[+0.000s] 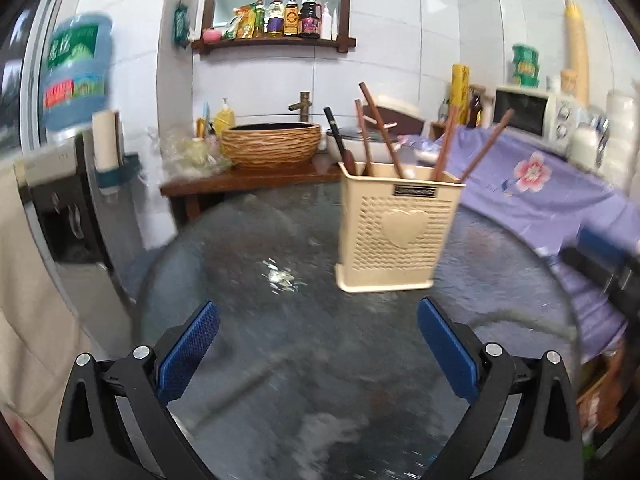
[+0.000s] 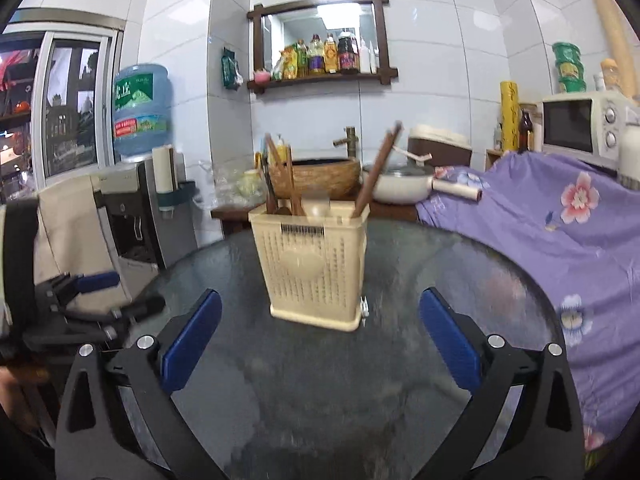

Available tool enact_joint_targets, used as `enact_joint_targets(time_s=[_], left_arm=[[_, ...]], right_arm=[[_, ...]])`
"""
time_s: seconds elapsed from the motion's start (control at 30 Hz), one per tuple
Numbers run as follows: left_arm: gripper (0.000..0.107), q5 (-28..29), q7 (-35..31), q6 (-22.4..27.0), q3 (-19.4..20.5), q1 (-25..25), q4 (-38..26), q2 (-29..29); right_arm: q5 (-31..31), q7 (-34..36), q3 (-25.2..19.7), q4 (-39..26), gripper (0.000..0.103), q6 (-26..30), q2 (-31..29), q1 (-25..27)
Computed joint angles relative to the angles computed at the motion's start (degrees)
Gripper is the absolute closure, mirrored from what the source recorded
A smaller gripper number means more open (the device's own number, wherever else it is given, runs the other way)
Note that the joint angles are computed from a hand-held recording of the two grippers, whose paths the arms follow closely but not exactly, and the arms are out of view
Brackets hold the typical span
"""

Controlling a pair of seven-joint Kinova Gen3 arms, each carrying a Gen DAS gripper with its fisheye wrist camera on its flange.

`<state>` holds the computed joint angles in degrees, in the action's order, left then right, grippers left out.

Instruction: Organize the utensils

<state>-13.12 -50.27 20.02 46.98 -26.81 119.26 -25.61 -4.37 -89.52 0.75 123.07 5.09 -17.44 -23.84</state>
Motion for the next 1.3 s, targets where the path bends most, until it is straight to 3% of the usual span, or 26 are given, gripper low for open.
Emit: enact_joint_targets(time_s=[0.07,0.2,0.3,0.37,0.6,0.93,1.3], left_arm=[[0.011,0.96,-0.37,-1.86,-1.13,2.12,2.13,-0.64],[0.011,1.86,0.52,-1.51,2.52,-0.97,4.47,-5.57],[0.011,4.57,0.49,-0.86,3.34,-2.10,5.67,-8.39],[0.011,6.07,0.18,-0.19,3.80,-2.83,5.73,-9.56],[0.011,9.73,-1.20,0.89,3.05,-4.04,5.66,-14.00],[0.011,12.98,-3.55,0.22,3.16,-4.60,5.96,-16.08],[0.011,14.60,-5.61,0.61,4.18,-5.66,5.32,-16.83]], right_arm=[[-0.38,-1.00,-1.17,3.83,0.006,-0.94,-1.64,1.37],[-0.75,-1.87,2.78,8.37,0.006,-2.26,-4.15,-3.08],[0.19,-2.28,1.77,10.25,0.006,-3.39,-5.52,-2.17],[0.85,-2.70,-0.92,10.46,0.006,-3.44,-6.03,0.49],[2.44,-3.43,-3.68,10.91,0.006,-3.96,-7.82,3.18],[3.36,-4.23,-6.41,11.95,0.006,-4.93,-9.56,6.00],[3.53,-5.01,-3.50,11.86,0.006,-4.82,-9.32,3.79]])
